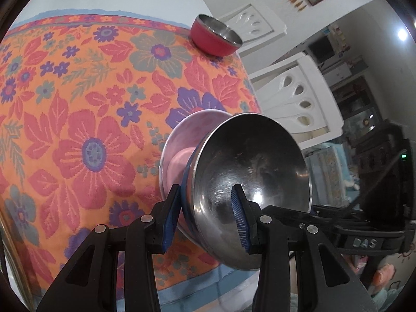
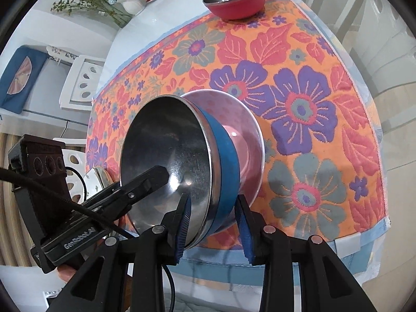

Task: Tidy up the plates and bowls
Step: 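Carry the blue steel bowl with the right gripper and lower it into the pink bowl, then open the right gripper and pull back from the nested bowls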

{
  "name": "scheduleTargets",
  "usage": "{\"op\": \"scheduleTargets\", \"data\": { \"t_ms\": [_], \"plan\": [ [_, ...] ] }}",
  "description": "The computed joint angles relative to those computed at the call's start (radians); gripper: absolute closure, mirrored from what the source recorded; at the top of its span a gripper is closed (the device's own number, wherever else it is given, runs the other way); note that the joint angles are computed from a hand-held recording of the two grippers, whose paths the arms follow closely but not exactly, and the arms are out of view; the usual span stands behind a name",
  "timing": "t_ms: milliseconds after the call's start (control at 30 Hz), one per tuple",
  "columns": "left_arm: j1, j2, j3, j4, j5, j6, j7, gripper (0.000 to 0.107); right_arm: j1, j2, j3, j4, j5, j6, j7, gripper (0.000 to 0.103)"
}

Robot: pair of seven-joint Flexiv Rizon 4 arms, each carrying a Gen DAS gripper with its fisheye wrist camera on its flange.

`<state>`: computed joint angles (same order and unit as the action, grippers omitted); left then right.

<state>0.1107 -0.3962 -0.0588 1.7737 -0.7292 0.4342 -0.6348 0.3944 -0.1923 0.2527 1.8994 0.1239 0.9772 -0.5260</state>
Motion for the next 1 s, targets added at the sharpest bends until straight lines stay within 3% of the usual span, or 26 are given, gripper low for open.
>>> {"op": "scheduleTargets", "data": {
  "t_ms": [333, 467, 600, 800, 867, 1000],
  "plan": [
    [-0.057, 0.056, -0.002, 0.042, 0.053, 0.248, 0.085, 0.067, 0.000, 0.016, -0.004, 0.006, -0.001, 0.029, 0.012, 0.067],
    [-0.051, 0.041, 0.001, 0.031, 0.073, 0.257, 0.076, 0.067, -0.002, 0.024, -0.002, 0.015, 0.002, 0.074, 0.008, 0.067],
    [-0.040, 0.028, 0.003, 0.030, 0.085, 0.239, 0.043, 0.067, 0.006, 0.016, -0.010, 0.004, -0.046, 0.039, 0.015, 0.067],
    [-0.037, 0.027, 0.000, 0.040, 0.098, 0.228, 0.041, 0.067, -0.005, -0.008, -0.001, -0.016, -0.005, 0.019, -0.025, 0.067],
    [-0.040, 0.029, 0.000, 0.042, 0.101, 0.241, 0.041, 0.067, 0.002, -0.010, -0.008, -0.022, -0.036, 0.005, -0.018, 0.067],
    [-0.040, 0.043, -0.008, 0.051, 0.072, 0.295, 0.070, 0.067, 0.040, -0.014, -0.037, -0.042, -0.212, -0.058, 0.011, 0.067]
  ]
}}
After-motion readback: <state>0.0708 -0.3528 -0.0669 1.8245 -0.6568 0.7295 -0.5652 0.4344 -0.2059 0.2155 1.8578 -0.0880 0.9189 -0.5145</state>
